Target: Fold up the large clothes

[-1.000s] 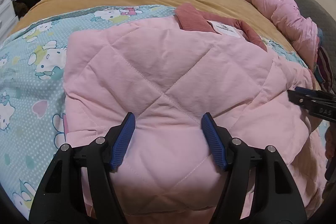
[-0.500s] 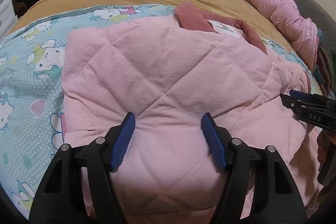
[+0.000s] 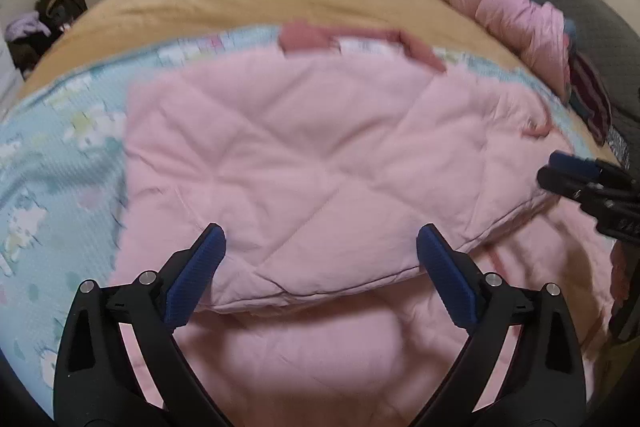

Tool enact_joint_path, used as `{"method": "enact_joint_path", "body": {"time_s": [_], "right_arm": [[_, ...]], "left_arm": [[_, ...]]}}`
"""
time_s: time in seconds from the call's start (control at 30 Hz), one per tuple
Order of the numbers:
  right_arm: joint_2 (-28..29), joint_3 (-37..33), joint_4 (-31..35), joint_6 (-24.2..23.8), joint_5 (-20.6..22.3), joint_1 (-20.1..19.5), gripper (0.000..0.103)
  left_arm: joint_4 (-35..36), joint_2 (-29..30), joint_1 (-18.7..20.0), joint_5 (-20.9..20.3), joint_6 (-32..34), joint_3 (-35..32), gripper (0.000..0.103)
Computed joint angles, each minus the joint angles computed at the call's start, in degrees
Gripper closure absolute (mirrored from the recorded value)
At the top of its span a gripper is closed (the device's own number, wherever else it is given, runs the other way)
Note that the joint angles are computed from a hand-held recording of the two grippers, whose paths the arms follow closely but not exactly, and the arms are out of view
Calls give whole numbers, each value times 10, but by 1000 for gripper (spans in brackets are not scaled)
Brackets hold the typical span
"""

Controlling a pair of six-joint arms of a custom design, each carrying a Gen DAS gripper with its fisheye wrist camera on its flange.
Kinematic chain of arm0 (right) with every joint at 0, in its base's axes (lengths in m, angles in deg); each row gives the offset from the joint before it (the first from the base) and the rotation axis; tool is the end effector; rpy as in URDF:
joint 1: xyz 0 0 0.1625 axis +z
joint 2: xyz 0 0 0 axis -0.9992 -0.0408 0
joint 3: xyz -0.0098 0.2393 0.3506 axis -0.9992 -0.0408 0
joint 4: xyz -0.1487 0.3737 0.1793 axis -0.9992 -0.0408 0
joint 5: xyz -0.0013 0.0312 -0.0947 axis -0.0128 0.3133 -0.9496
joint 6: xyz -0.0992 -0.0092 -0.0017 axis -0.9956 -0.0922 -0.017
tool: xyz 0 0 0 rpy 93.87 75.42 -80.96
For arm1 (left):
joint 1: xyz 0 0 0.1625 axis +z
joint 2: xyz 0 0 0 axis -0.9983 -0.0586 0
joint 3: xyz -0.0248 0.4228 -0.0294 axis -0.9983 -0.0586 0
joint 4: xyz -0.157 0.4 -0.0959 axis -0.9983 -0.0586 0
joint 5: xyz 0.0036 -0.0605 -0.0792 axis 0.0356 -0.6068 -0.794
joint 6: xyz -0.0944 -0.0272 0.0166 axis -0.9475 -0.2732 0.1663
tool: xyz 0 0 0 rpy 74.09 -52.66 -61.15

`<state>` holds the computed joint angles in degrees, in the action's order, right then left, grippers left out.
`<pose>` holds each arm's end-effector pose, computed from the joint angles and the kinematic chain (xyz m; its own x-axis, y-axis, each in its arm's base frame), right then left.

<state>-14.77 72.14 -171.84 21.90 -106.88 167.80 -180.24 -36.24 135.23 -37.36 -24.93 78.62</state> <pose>-0.0109 -0.6423 0.3386 -0.7959 -0.1002 0.5971 -0.4094 0.8156 -0.4088 -0.3241 -0.6590 -0.0175 -0.7522 0.3476 -0.5598 0.5563 0.7903 -0.2568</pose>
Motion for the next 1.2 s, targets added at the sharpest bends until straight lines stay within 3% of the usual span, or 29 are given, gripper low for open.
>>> {"method": "enact_joint_path", "body": {"time_s": [0.07,0.13,0.23,0.4,0.47,0.57,0.67,0.9,1.1,1.2], "right_arm": [[10,-13,26,29,-19,-7,35],[15,-23,54,55,-6,-20,35],[20,-30,62,73,12,-31,34],[28,-21,29,64,-10,-24,34],[17,-12,29,73,1,-23,32],[-2,-1,40,77,36,-26,16],[-13,16,25,67,34,-20,6],[-38,49,-18,56,54,-16,4],[-60,56,-19,73,72,-18,4],[-73,61,-16,77,80,-17,4]], "left_arm": [[3,4,12,-24,-16,-5,9],[0,7,21,-41,-24,-8,9],[-5,14,19,-31,-14,-8,8],[-1,18,12,-16,-21,-11,8],[18,17,7,-4,-29,-15,8],[26,13,2,2,-34,-11,8],[25,8,0,3,-43,-6,8],[38,-4,-16,25,-68,5,8],[10,-27,-21,-14,-97,26,8],[24,-36,-32,-4,-109,31,8]]}}
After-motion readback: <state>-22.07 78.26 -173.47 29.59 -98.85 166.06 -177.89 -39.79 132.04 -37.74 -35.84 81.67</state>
